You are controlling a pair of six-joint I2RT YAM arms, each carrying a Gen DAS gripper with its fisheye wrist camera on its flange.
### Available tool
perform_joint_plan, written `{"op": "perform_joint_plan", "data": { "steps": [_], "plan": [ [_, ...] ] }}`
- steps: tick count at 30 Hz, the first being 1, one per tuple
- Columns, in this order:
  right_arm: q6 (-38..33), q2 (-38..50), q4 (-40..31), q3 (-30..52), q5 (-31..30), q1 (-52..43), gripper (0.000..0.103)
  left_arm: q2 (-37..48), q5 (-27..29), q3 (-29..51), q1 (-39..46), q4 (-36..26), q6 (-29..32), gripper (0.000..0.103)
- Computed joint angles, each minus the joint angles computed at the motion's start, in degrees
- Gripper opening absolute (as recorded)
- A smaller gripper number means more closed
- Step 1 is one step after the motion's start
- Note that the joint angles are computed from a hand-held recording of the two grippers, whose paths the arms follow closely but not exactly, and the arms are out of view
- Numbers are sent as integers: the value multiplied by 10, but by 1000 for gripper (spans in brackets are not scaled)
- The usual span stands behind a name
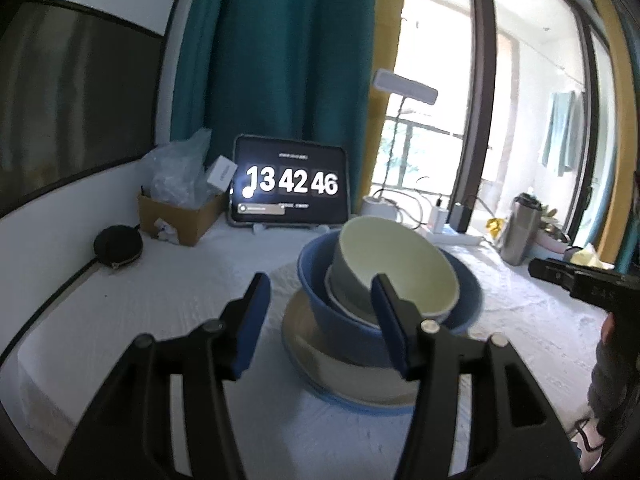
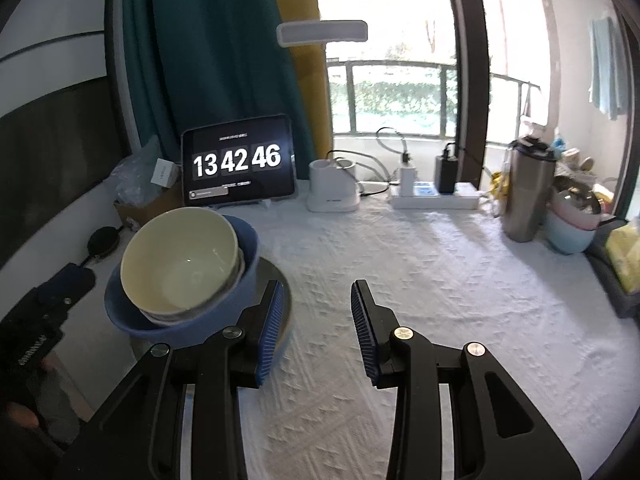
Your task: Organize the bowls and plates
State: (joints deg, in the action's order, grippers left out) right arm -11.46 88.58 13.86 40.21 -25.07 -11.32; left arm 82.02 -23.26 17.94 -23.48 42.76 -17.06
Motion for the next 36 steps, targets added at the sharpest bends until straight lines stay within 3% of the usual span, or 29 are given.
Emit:
{"op": "perform_joint_plan", "data": {
  "steps": [8, 14, 19, 28, 31, 36],
  "plan": [
    [-32, -41, -10, -41, -26, -62, 37, -50, 3, -41, -39, 10, -7, 66],
    [-45, -86, 11, -89, -47, -113, 37, -66, -59, -69, -115, 29, 11, 71],
    [-58, -136, -1, -118, -82, -168, 38, -82, -136, -82, -191, 27, 44, 93],
    [-86, -218, -66, -145, -169, -264, 53, -172, -199, -72, -257, -90, 9, 94],
    [-101, -264, -68, -170, -174, -289, 62, -196, -227, -76, -269, -97, 11, 94],
    [-116, -323, -86, -193, -203, -348, 63, -235, -239, -77, -279, -118, 19, 94]
  ]
}}
